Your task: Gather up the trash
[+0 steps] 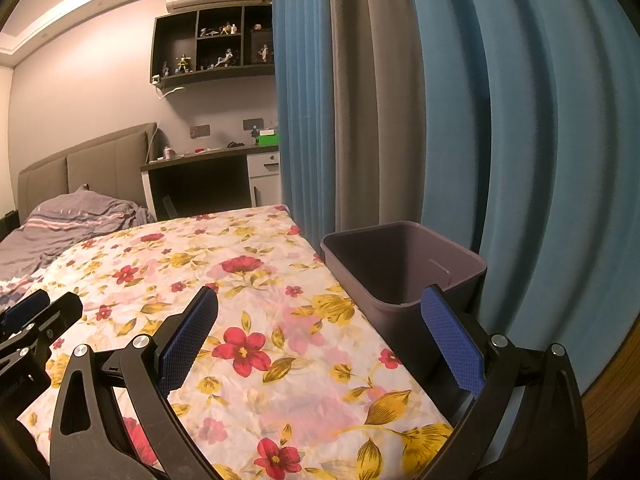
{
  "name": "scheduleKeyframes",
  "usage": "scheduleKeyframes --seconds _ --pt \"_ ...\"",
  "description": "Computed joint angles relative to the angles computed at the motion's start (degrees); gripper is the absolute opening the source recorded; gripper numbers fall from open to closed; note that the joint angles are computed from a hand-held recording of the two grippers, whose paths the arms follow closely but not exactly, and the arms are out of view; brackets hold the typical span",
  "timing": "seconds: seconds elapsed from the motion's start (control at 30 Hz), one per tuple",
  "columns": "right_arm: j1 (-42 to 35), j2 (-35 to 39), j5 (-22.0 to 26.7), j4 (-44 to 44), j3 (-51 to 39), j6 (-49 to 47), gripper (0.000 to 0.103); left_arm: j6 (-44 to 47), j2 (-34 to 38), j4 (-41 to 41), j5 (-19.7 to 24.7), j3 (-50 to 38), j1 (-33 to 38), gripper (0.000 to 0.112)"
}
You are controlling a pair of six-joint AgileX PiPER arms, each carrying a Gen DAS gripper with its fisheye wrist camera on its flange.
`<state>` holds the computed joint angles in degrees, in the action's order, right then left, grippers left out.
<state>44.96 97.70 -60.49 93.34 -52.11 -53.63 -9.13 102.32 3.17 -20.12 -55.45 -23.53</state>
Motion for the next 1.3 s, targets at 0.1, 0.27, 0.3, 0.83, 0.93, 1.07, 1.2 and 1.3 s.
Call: scheduleKeyframes --seconds 0.1,0.27,0.3,0.83,0.93,1.07,1.2,1.3 --pt "0.07 -0.02 -0.03 0.09 -0.04 0.00 0.097 0.83 0.03 -0.97 0.38 -0.21 -0.03 0.066" --pt "0.04 -0.09 -0.05 0.05 0.04 0.05 0.097 2.58 -0.20 -2.93 0.51 -0.15 -0.11 0.074" --pt "0.34 0.05 -0.31 0.25 -0.26 -0.03 0.097 2.83 -0.19 -3.25 0.62 -0.24 -0.09 0.075" --pt "-0.33 -0.43 0.09 0.19 -0.80 -0.49 0.097 10.57 -0.05 -10.77 2.64 -1.15 -0.09 0.096" --pt "-0.52 -0.50 0.21 0.29 -1.14 -0.87 0.097 10.27 -0.07 -10.55 2.69 -1.13 0.03 0.096" --pt "-0.62 -0.62 0.30 0.09 -0.87 -0.66 0.097 10.95 -0.18 -11.63 2.40 -1.00 -0.01 0.096" --pt "-0.86 -0.27 0.55 0.20 -1.53 -1.01 0.097 10.92 -0.16 -11.80 2.59 -1.11 0.06 0.096" --pt "-0.76 -0.27 0.37 0.16 -1.46 -0.93 0.097 10.85 -0.13 -11.69 2.72 -1.25 0.15 0.096"
